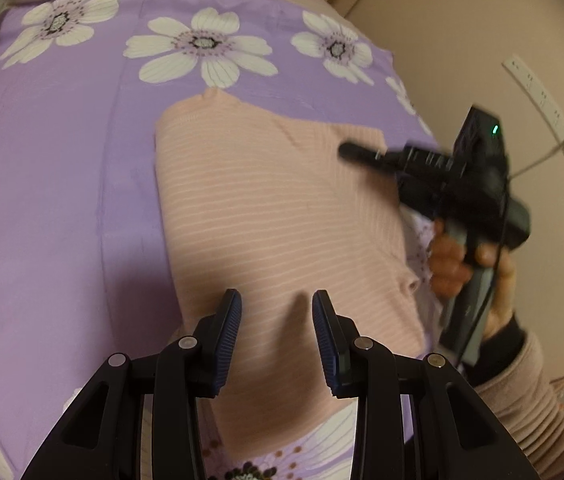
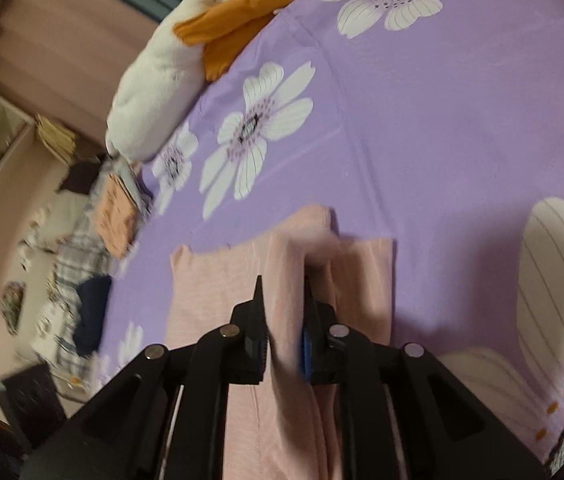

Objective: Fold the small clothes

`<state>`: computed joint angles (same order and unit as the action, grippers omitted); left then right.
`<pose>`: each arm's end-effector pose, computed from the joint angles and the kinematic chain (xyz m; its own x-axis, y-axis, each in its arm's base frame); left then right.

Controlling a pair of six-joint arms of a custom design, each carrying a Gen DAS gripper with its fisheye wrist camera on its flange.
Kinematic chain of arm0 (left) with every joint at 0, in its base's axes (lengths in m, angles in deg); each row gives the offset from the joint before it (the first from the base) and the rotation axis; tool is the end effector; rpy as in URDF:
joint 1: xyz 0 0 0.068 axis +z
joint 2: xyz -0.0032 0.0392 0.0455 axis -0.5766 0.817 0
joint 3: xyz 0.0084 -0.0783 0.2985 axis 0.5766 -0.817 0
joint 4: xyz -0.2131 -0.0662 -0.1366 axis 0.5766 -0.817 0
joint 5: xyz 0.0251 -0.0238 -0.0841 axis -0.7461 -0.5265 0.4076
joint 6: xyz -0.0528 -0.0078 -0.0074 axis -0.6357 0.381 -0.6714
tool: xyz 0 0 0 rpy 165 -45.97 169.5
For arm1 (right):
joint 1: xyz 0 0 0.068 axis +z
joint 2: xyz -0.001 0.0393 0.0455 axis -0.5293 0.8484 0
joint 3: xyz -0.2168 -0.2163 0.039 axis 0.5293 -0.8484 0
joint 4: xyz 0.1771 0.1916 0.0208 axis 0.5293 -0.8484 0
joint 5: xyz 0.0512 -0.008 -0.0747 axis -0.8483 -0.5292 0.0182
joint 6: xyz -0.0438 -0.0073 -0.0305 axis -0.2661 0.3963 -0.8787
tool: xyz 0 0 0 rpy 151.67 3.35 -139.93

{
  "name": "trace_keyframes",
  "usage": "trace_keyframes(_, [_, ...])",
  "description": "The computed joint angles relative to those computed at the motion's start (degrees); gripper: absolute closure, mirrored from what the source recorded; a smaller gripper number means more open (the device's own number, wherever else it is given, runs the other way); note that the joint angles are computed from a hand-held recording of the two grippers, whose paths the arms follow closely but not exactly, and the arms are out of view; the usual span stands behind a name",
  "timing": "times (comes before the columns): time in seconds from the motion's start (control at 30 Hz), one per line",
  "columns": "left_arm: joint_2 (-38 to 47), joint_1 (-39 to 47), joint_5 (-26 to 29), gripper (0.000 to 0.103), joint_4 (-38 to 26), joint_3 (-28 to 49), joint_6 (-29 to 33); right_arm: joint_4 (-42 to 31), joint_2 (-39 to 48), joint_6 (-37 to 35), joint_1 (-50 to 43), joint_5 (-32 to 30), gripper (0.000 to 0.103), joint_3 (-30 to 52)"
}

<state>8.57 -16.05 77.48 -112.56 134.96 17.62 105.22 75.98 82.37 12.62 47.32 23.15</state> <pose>0.2374 0.0609 0.2230 -0.7788 0.4838 -0.3993 0.6253 0.6492 -0.4331 0.1777 0.1591 0.1573 -0.5930 0.6874 -0.4192 0.2853 0.6663 0.6890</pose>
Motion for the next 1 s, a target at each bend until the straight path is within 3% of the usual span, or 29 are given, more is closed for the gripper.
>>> trace_keyframes(0.1, [0.6, -0.3, -0.7, 0.069, 0.8, -0.2, -0.6, 4.9, -3.4, -0.2, -2.5, 1.1, 0.083, -2.6])
trace_keyframes(0.2, [1.1, 0.0, -0.7, 0.069, 0.1, 0.5, -0.5, 2.6, -10.2, -1.4, -2.3, 5.7, 0.083, -2.8])
trace_keyframes(0.37, [1.1, 0.0, -0.8, 0.069, -0.1, 0.5, -0.5, -12.2, -17.1, -2.5, 4.4, 12.1, 0.082, 1.7])
trace_keyframes(0.5, [0.7, -0.2, -1.1, 0.069, 0.5, 0.0, -0.6, -27.0, -12.7, 1.3, 14.8, 15.3, 0.083, 8.2])
trace_keyframes(0.7, [-0.4, -0.7, -1.3, 0.069, 2.4, -1.5, -0.8, -34.3, -3.7, 7.9, 27.9, 19.2, 0.083, 14.2])
trace_keyframes(0.9, [-0.9, -0.1, -0.9, 0.069, 4.5, -3.5, 0.9, -48.7, 6.8, 13.8, 29.8, 13.6, 0.091, 21.1])
trace_keyframes(1.0, [-0.5, 1.7, -0.2, 0.069, 3.8, -4.0, 3.1, -48.6, 7.4, 16.8, 31.7, 13.5, 0.093, 19.7])
